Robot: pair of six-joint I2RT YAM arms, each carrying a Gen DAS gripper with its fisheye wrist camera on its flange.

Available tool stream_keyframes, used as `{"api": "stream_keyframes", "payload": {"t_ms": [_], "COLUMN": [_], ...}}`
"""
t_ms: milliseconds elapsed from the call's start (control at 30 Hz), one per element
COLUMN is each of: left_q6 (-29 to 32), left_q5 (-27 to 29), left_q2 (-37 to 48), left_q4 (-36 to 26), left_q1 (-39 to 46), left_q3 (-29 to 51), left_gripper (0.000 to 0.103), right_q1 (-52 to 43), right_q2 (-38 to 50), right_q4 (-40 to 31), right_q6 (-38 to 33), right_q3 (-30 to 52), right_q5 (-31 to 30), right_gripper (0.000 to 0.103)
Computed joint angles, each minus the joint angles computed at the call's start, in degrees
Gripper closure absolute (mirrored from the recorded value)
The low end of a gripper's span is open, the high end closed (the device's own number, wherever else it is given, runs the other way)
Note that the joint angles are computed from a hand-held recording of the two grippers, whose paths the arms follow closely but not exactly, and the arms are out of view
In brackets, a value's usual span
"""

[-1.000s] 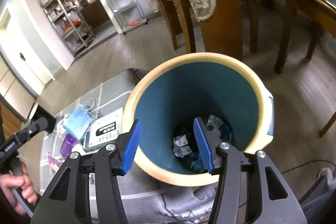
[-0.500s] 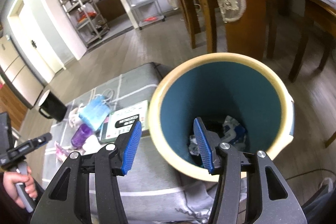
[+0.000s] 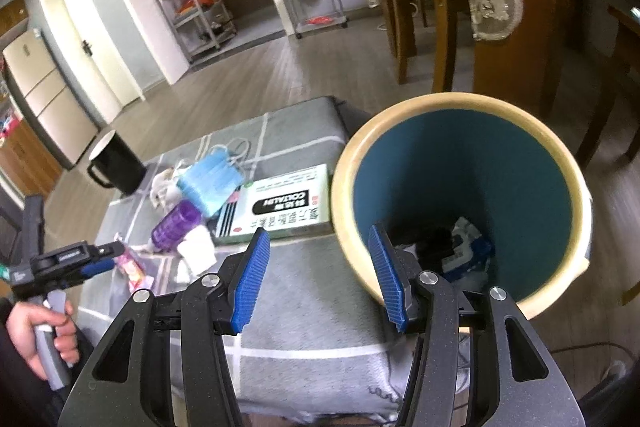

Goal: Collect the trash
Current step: 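Move both grippers back to the pile, left gripper toward the pink wrapper, then grasp the pink Swiss roll wrapper with the left gripper while the right approaches the blister pack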

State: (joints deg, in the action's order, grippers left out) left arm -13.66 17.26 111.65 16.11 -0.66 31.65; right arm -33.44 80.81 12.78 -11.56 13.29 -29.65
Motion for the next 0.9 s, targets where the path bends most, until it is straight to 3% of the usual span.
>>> {"api": "stream_keyframes", "payload": {"t_ms": [433, 500, 600, 700, 900], "left_q6": [-0.05, -0.08, 0.01, 0.64, 1.0], "left_q5": [-2.53, -1.91, -0.74, 0.49, 1.96], "left_q2": [4.57, 4.41, 4.33, 4.54, 3.06], "left_q4": [3.3, 3.31, 3.89, 3.73, 4.9], "left_q1": [-2.24, -1.86, -1.03, -0.13, 0.21], "left_q3": [1.1, 0.77, 0.04, 0.13, -1.43], "left_gripper": [0.056, 0.065, 0.071, 0.092, 0.093], "right_q1": [11.96, 14.47, 18.22, 22.01, 26.66], "right_q2": [2.96, 4.09, 6.83, 10.08, 18.13], "right_q4": [3.53, 4.44, 5.84, 7.6, 11.63], "right_q6": [1.19, 1.55, 1.63, 1.75, 2.31], "right_q3": [-2.08, -2.3, -2.12, -1.74, 0.56], "right_q5": [2.27, 2.81, 3.65, 4.47, 5.13], "right_gripper": [0.049, 0.049, 0.049, 0.049, 0.049]}}
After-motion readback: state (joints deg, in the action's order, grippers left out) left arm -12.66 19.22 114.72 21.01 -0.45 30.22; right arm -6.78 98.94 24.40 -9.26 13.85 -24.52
